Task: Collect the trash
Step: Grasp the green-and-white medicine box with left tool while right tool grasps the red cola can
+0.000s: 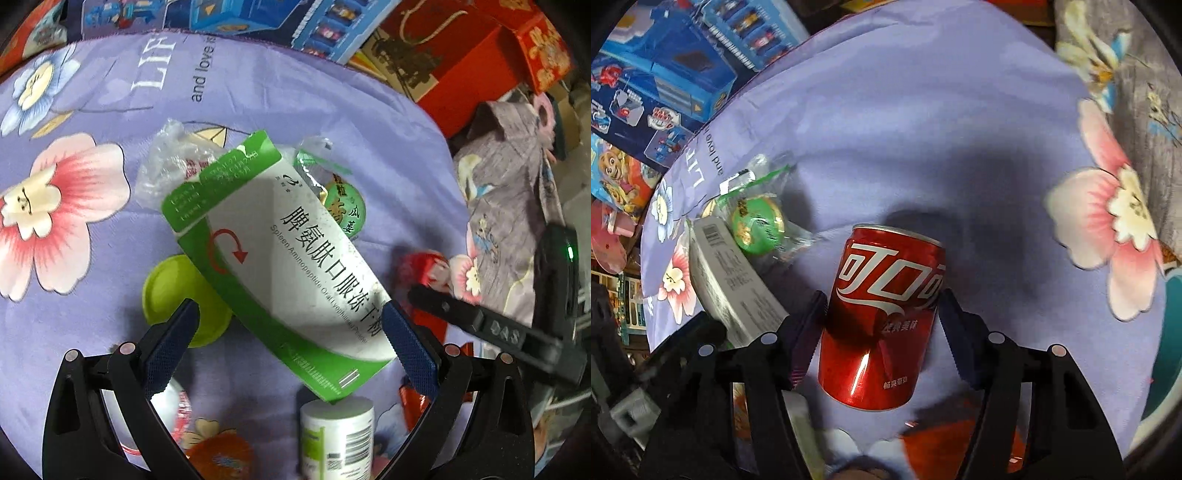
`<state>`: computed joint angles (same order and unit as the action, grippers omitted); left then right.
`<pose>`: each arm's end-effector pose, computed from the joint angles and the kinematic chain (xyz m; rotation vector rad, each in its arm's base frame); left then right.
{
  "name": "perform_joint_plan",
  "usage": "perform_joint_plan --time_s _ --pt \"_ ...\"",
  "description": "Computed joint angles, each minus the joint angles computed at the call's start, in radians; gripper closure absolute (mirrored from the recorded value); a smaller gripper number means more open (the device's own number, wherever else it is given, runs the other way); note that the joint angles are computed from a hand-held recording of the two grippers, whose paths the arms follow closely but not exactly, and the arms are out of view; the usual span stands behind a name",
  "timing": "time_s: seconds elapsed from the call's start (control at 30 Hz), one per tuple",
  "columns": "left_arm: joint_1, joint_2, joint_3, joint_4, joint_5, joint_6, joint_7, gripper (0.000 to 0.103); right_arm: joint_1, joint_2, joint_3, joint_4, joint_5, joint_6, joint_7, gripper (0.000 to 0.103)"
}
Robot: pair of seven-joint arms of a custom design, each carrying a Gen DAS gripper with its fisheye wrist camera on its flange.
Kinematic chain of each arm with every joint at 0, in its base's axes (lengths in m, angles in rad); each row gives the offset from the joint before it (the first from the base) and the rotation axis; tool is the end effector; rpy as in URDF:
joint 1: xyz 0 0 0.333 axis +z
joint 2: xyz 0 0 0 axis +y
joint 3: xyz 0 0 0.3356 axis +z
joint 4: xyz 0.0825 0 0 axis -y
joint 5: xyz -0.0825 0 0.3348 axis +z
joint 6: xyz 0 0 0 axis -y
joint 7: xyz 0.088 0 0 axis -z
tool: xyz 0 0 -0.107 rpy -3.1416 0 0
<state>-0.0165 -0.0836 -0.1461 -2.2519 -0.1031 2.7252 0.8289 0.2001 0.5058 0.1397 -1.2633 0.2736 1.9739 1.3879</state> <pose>0.5023 -0.0804 0.5093 -2.6059 1.2782 -0.8095 0.6500 0.2221 0.5206 -2.3184 1.5095 0.1595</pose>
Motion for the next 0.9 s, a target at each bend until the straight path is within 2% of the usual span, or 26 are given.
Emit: perform_joint_plan --time_s 0.2,0.3,0.5,0.6,0.7,0.9 --pt "-0.006 0.041 -0.012 0.049 0.053 -0.027 -0.151 0.004 -0.045 -0.035 -0.010 -0.056 0.018 0.006 -0.052 0.043" --pt "-0.015 0.068 -0.013 0.097 0.149 -0.092 -0.282 0.004 -0.055 -0.052 -0.010 -0.085 0.029 0.020 -0.078 0.043" --pt "-0.046 0.120 0.003 0.183 0.268 -0.176 -0.442 0.004 -0.078 -0.073 -0.012 -0.120 0.062 0.027 -0.133 0.043" --pt "-0.062 0.150 0.010 0.223 0.287 -0.227 -0.438 0.004 -0.085 -0.081 -0.014 -0.134 0.075 0.035 -0.152 0.043" --pt "-0.073 0.170 0.015 0.238 0.264 -0.234 -0.394 0.005 -0.091 -0.085 -0.014 -0.142 0.090 0.035 -0.169 0.043" --pt "-0.102 0.193 0.013 0.290 0.281 -0.259 -0.265 0.022 -0.107 -0.101 -0.024 -0.163 0.116 0.058 -0.171 0.043"
